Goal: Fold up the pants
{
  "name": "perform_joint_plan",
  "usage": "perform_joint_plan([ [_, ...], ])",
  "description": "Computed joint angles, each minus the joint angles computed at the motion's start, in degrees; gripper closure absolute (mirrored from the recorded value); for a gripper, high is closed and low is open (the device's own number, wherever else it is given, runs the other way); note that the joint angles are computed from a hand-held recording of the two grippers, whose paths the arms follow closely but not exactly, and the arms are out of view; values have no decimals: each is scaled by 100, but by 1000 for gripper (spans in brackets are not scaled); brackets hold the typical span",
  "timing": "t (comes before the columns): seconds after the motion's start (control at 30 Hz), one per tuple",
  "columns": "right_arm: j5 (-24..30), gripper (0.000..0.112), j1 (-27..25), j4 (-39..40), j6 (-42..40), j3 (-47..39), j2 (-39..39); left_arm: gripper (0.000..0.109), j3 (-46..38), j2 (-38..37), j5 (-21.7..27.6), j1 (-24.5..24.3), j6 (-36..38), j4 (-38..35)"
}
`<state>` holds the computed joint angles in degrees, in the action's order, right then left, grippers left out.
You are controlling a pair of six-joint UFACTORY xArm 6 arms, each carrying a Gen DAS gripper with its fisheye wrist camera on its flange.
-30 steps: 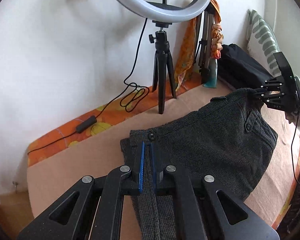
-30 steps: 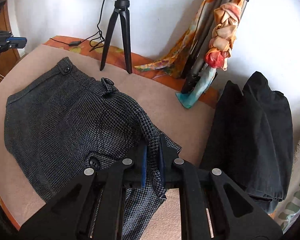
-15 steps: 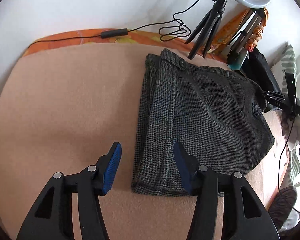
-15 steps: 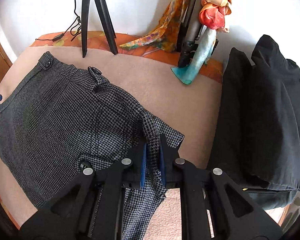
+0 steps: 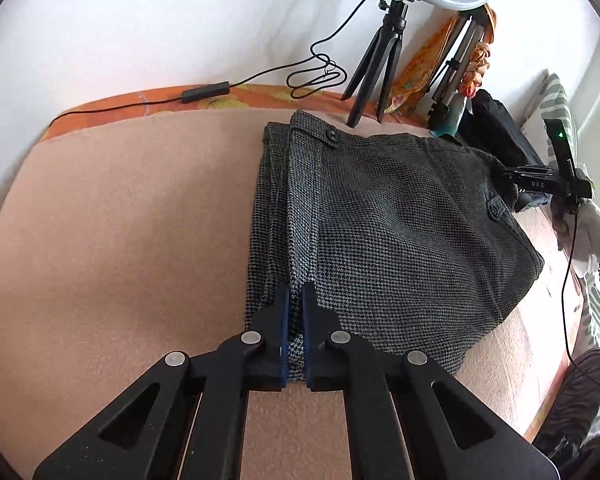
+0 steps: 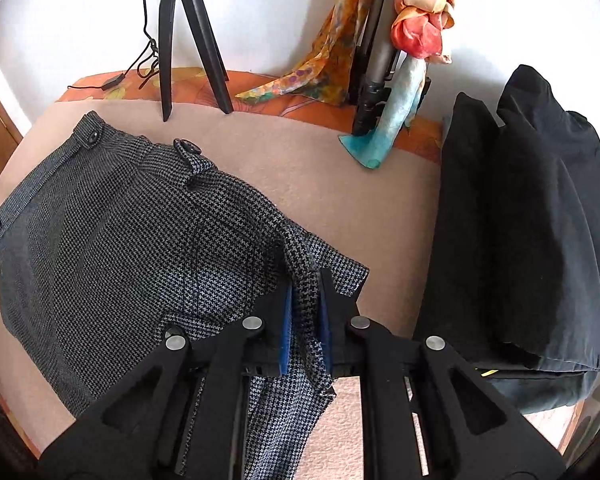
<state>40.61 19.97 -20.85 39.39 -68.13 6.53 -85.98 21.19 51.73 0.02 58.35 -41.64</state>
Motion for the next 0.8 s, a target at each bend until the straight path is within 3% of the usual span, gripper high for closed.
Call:
perform_joint_plan([
  [0.23,-213,100,32,-290,-64,-258,50,107,242,-93,-268,143,-5,19],
  [0.37,781,98,-104,372,-494,-785,604,107,96,2,-64,247,-258,-191],
  [0.43,892,82,-24,-10,-324,-746,575,107,135,-64,-75,246,-142,-266],
  [0.5,915,57,61,-401,-140,-686,451,106,88,-62,50,268,-138,-321],
  [0.53,912,55,88,-567,1,-662,379,102,87,-73,95,278,-124,-380],
  [0.67,494,54,125,-756,266,-604,96,83,341,-243,-134,203,54,-462],
  [0.8,-321,54,141,-316,-119,-783,183,81,571,-349,-378,56,167,-312],
])
